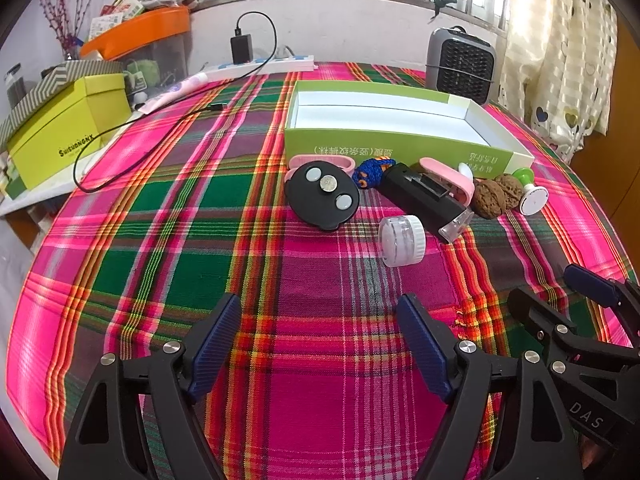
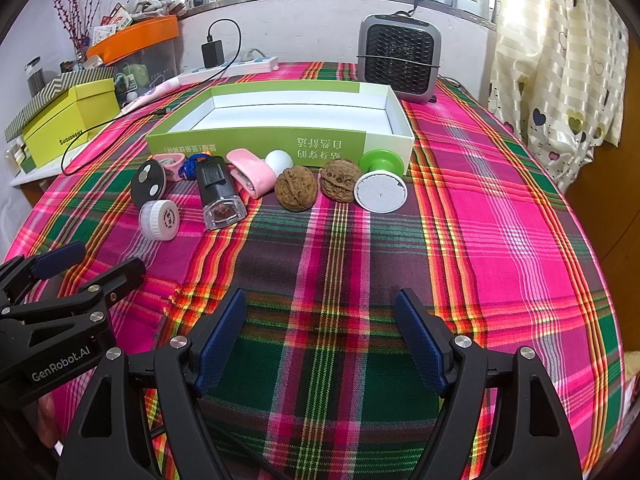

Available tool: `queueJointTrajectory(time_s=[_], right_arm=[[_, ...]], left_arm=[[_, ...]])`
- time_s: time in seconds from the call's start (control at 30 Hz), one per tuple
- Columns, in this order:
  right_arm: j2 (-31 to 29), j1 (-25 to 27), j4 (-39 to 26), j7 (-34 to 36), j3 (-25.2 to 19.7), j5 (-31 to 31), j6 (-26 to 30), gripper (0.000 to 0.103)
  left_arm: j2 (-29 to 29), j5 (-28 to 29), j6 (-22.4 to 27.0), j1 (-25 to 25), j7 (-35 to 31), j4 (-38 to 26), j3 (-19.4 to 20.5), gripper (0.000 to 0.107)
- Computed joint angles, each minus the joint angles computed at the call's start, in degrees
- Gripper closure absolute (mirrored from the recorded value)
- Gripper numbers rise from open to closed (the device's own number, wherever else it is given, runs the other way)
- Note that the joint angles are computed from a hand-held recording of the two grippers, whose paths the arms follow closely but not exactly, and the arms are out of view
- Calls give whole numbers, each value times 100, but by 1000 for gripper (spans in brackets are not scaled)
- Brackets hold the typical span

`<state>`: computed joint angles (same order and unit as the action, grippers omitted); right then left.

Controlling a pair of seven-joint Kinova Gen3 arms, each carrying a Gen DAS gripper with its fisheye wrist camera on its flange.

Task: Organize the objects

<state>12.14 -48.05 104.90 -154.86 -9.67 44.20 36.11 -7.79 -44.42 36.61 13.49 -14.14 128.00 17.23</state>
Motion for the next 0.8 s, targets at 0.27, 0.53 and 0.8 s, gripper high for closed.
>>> queueJointTrajectory(time_s=[0.27, 0.53, 0.8], right_arm=[[-7, 13, 3, 19, -3, -14, -5, 26], [-1, -2, -1, -4, -3, -3, 5, 26], [-17, -3, -19, 22, -22, -43, 32, 26]], left_arm=[[-12, 185, -38, -33, -273, -35, -52, 27], [14, 192, -38, -42, -299, -55, -52, 27], [-7, 328, -117, -68, -579, -80, -133, 27]])
